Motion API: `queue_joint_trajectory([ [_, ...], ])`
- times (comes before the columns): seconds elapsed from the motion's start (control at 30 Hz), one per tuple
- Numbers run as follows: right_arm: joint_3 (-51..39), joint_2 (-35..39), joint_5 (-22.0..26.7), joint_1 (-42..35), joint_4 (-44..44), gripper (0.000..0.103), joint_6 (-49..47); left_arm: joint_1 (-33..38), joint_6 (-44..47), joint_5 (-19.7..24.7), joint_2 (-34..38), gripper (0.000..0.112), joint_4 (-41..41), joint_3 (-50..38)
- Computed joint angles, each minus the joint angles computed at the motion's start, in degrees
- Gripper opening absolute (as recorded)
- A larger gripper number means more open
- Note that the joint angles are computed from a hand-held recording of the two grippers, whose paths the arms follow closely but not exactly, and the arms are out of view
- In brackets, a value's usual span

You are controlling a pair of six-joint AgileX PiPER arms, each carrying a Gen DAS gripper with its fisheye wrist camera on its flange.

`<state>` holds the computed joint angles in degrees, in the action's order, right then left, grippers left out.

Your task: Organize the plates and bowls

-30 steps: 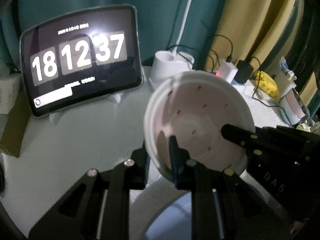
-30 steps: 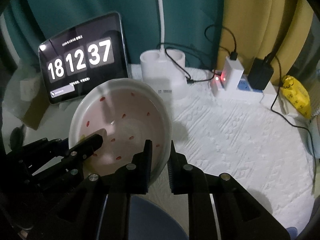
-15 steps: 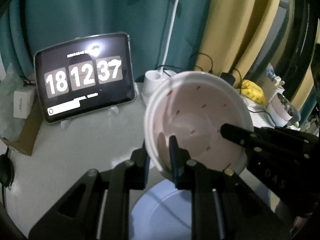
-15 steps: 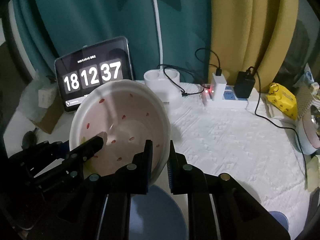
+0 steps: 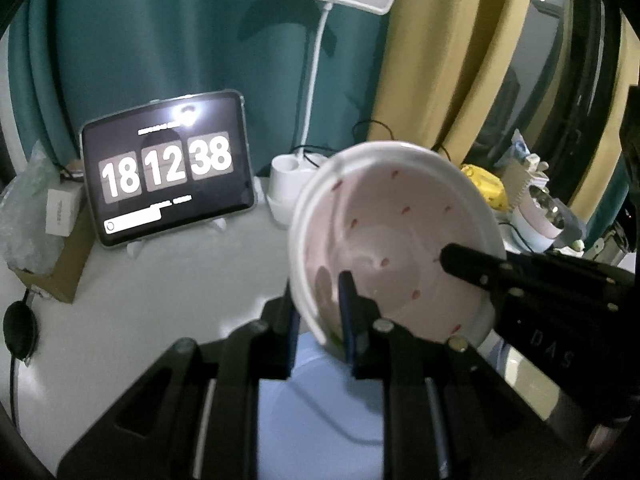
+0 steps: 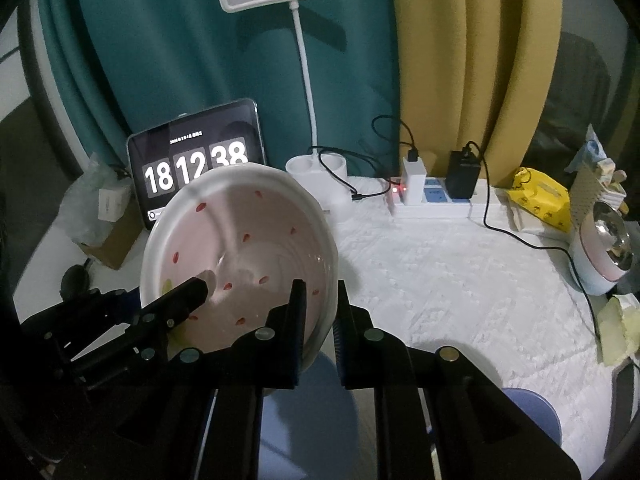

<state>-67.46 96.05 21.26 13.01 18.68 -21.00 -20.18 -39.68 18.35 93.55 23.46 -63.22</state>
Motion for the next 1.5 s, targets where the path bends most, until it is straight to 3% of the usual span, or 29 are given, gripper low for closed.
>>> queue_joint_trajectory([
  [0.5, 7.86, -8.22, 0.42, -6.13, 13.53, 0.013, -14.36, -8.52, -15.04, 4.46, -3.01, 0.019, 12.81, 0.72],
  [0.93, 13.46, -13.22, 4.44, -16.53, 26.15, 0.013, -30.28, -17.39, -23.50, 8.43, -0.86, 0.019, 18.09, -2.01],
  [1.5, 16.34, -12.59, 11.73, -32.24, 36.43, 0.013, -45.75, -25.05, -22.07, 11.76, 7.34, 0.019, 14.89, -10.01],
])
